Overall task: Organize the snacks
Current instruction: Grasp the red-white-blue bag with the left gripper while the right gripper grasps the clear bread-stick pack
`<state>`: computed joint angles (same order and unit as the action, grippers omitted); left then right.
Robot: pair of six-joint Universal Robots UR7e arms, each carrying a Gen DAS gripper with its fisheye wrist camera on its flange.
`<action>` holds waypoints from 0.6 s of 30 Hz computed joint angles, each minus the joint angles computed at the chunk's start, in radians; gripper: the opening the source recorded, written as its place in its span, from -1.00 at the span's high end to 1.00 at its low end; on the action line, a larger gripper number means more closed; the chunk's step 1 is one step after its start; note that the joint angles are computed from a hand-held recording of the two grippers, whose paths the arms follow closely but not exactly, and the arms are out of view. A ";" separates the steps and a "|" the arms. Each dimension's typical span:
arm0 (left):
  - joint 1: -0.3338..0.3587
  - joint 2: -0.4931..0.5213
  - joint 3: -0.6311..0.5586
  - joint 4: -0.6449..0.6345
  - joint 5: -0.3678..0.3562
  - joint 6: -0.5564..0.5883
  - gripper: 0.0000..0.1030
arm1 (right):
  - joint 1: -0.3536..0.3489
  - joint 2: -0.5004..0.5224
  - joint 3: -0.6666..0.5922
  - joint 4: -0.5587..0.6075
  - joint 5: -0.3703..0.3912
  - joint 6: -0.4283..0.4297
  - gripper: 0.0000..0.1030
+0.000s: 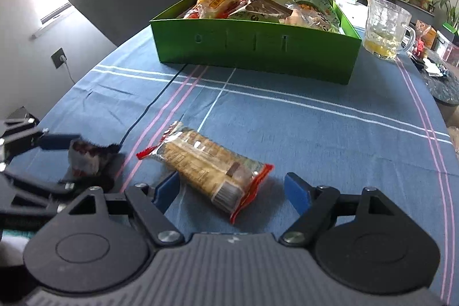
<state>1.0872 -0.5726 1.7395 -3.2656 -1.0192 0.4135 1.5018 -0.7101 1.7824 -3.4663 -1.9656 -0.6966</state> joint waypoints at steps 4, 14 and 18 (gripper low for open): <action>0.002 0.007 -0.008 -0.007 0.000 0.009 -0.34 | 0.000 0.016 -0.027 0.001 0.005 0.007 -0.33; 0.004 0.022 -0.011 -0.046 -0.005 0.037 -0.35 | -0.002 0.033 -0.064 0.023 0.010 0.024 -0.32; 0.004 0.015 -0.004 -0.042 -0.017 0.041 -0.12 | 0.001 0.036 -0.063 0.007 0.002 -0.001 -0.31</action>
